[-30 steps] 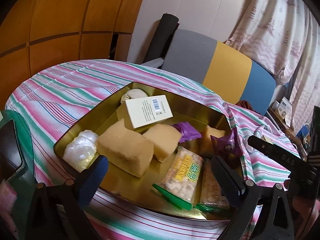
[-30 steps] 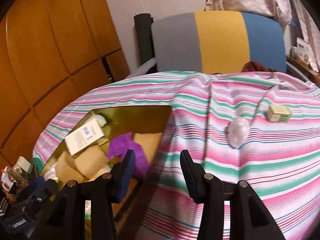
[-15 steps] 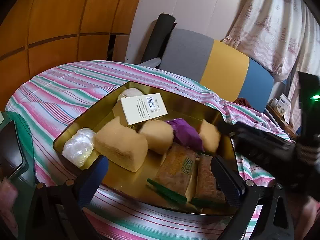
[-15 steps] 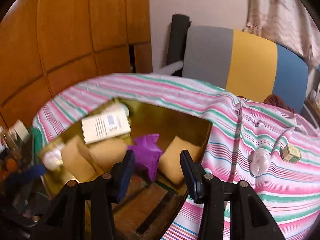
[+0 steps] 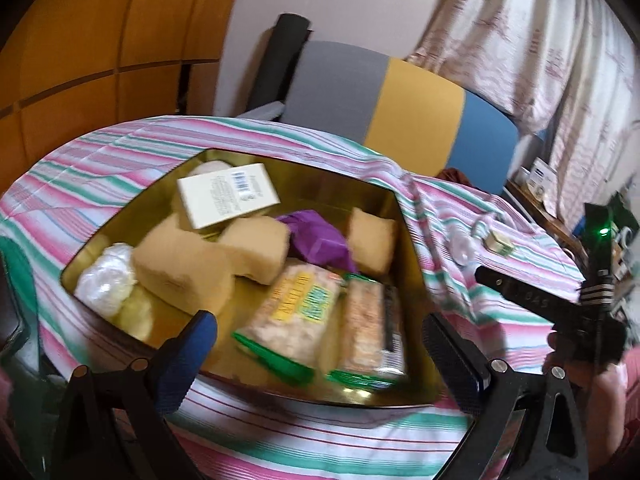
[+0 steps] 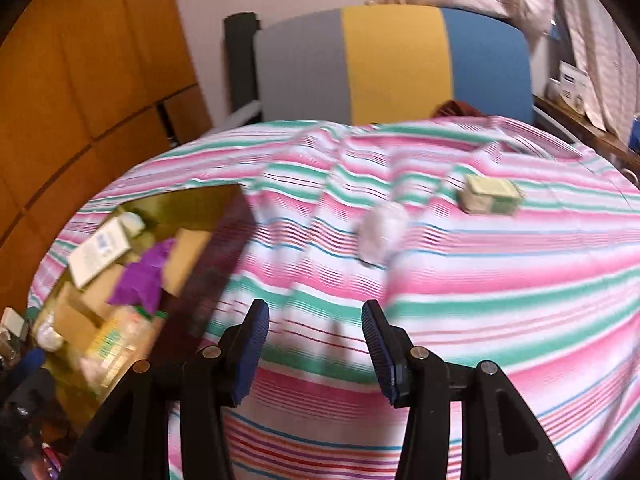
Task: Organize objects
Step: 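Move both grippers back toward the white bag and green box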
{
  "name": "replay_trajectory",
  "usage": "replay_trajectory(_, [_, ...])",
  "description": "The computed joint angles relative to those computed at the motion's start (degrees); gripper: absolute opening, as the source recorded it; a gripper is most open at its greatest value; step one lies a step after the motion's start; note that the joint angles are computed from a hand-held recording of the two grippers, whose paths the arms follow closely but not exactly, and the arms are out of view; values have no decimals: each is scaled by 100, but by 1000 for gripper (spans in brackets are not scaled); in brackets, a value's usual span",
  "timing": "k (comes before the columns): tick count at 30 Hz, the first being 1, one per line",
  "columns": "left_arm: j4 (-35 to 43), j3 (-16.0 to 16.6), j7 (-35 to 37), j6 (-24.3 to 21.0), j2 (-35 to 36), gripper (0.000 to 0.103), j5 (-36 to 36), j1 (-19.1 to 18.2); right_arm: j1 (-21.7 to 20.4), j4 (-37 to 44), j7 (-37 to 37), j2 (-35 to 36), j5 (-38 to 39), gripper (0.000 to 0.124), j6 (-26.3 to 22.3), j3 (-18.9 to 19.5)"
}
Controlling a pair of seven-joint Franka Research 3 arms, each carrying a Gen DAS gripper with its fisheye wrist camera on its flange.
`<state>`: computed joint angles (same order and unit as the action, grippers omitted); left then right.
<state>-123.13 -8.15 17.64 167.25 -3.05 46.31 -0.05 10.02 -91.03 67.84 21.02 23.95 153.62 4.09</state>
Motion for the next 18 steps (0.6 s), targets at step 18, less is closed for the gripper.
replay_trajectory(18, [3580,-91,3069,-1021,2577,103,-2132,-943,-78,-319,2192,237,-1396,52,1074,-946])
